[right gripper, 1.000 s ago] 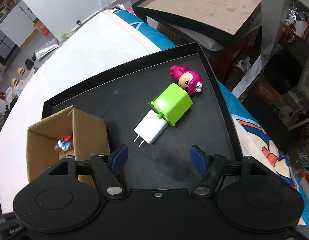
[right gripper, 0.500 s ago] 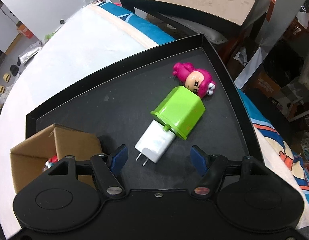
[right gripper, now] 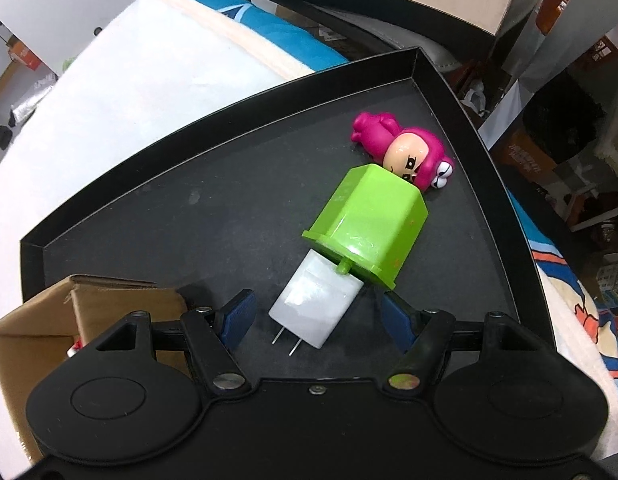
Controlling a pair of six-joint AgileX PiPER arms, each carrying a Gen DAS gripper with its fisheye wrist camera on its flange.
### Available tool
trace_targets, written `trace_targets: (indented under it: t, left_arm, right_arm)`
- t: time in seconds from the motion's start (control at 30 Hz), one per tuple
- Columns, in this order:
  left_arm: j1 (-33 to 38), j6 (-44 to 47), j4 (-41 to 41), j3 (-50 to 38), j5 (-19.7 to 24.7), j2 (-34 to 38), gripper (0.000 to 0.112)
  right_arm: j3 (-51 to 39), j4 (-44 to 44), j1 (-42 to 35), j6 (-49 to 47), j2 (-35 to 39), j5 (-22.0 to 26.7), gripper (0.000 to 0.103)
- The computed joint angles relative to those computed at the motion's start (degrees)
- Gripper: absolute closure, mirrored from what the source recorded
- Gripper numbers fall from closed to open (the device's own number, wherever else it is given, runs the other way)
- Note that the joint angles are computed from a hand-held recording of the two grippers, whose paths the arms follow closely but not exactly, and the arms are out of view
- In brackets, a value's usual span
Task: Organize rigid objects
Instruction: 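Grasp the white plug block with right gripper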
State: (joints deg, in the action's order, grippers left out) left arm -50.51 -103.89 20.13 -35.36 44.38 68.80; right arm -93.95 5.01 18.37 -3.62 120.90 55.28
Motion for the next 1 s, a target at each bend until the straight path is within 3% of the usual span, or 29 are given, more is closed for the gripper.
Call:
trace_targets:
  t: [0.13,0.23,0.27,1.0]
  left_arm:
    - [0.0,0.0,0.0,-0.1,0.1,0.1,0.098]
    - [-0.1,0.0,0.0,-0.3,0.2,0.2,0.098]
    - [-0.1,0.0,0.1,-0.4,0.3,0.2,0.098]
    - [0.1,0.8,-0.1,-0.5,0.6,0.2,0.098]
  right_arm:
    - [-0.3,-3.2,1.6,1.8,0.9,0.5,0.041]
    - [-0.5,-2.0,1.1,0.7,1.3,2.0,0.06]
    - [-0.4,-1.8,0.9,0.6,1.3,2.4,0.062]
    - [7.3,-5.5,-1.1,-3.8,-2.1,0.0,0.063]
